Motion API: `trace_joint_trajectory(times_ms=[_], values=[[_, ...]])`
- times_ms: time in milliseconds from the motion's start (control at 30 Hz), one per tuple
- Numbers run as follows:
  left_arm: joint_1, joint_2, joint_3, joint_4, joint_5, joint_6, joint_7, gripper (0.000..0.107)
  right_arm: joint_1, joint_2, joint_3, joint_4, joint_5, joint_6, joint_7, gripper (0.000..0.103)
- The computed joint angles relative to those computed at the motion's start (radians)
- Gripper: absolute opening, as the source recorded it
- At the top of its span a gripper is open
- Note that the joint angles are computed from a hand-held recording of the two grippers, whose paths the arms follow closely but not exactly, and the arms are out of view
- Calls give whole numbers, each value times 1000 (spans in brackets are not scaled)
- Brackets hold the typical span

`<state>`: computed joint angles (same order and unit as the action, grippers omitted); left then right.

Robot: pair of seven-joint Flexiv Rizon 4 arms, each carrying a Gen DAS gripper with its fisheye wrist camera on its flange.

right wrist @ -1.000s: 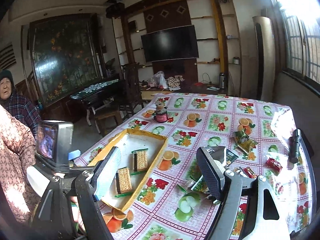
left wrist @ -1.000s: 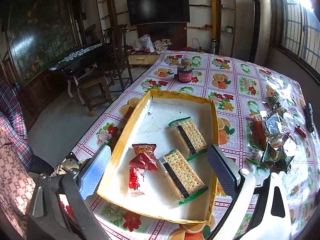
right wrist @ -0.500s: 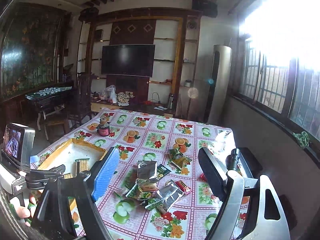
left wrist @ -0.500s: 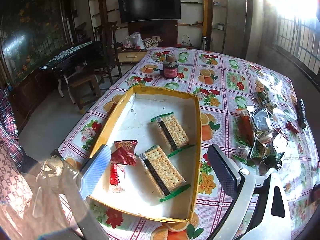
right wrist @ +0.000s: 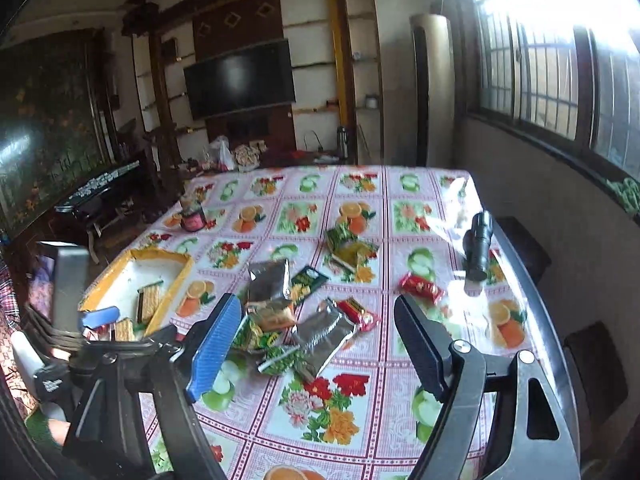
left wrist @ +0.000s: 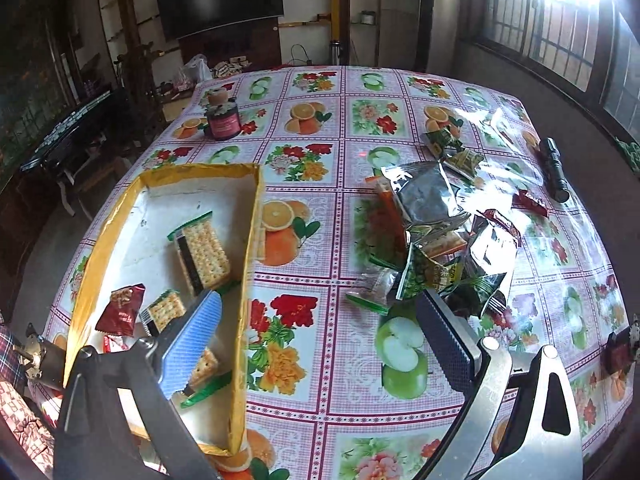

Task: Organize snacks
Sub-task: 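Withdraw both grippers from the tray toward the snack pile, then grasp the silver foil bag with the left gripper while the right grasps a red candy packet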

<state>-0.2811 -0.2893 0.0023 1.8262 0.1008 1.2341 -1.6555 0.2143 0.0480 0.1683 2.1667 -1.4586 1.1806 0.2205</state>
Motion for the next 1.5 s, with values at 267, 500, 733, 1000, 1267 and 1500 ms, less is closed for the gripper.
trace_joint_trajectory(times_ms=[267, 500, 733, 1000, 1267, 1500], values=[[4, -93, -56, -119, -93, -70, 52, 97, -60, -104, -67, 49, 132, 142, 12, 81], [-19, -181, -65, -231, -146, -136, 78, 97, -74, -186, -109, 54, 165, 241, 25, 81], [-54, -282, -50, -377, -148, -213, 54, 97, -104, -252, -168, -18, 124, 225, 123, 81], [-67, -383, -49, -528, -149, -309, 50, 97, -56, -388, -180, -176, 408, 115, -311, 81], [-50, -445, -65, -587, -174, -374, 74, 66, 1, -406, -199, -174, 580, 81, -500, 24], [-24, -405, -85, -504, -213, -319, 127, 59, 20, -365, -208, -98, 679, 218, -541, 22]])
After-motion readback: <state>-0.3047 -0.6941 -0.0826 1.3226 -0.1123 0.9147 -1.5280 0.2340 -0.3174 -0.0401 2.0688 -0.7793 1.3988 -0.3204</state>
